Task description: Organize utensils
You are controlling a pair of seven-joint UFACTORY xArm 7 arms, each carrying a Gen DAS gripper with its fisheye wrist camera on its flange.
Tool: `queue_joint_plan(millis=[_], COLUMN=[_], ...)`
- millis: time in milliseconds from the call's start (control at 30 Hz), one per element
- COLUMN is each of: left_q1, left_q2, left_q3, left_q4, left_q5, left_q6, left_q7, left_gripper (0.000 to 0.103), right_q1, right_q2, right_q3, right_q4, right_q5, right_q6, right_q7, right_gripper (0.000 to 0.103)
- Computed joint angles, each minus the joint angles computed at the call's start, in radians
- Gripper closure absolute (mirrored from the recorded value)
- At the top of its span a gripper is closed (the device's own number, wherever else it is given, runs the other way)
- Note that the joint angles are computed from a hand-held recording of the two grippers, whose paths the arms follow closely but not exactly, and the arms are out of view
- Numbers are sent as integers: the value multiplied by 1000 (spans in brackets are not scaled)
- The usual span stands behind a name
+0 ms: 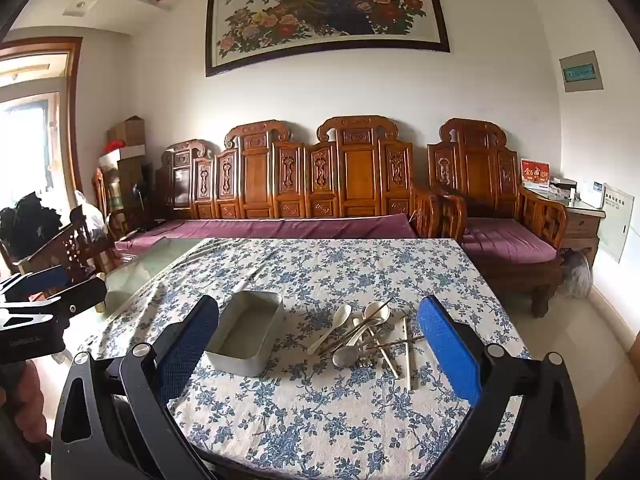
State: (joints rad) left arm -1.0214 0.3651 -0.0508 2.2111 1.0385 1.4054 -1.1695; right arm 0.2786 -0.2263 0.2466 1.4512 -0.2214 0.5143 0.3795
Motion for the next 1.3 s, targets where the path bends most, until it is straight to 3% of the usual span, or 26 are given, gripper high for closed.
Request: queue_joint_plan(millis=[500,1300], left_q1=[5,-31], left_q2=[-24,32], left_q3=[-8,29], left_q4=[-47,70], left_q5=[11,2], left_q6=[-7,21], left_q7=[-16,39], left_gripper=[7,7], right_q1=[3,2], right_q2=[0,0], right_q3=[0,2], right_q4=[-1,1], right_q5=[3,-1], right_q6=[8,4], right_q7=[5,10], right_gripper=[2,2])
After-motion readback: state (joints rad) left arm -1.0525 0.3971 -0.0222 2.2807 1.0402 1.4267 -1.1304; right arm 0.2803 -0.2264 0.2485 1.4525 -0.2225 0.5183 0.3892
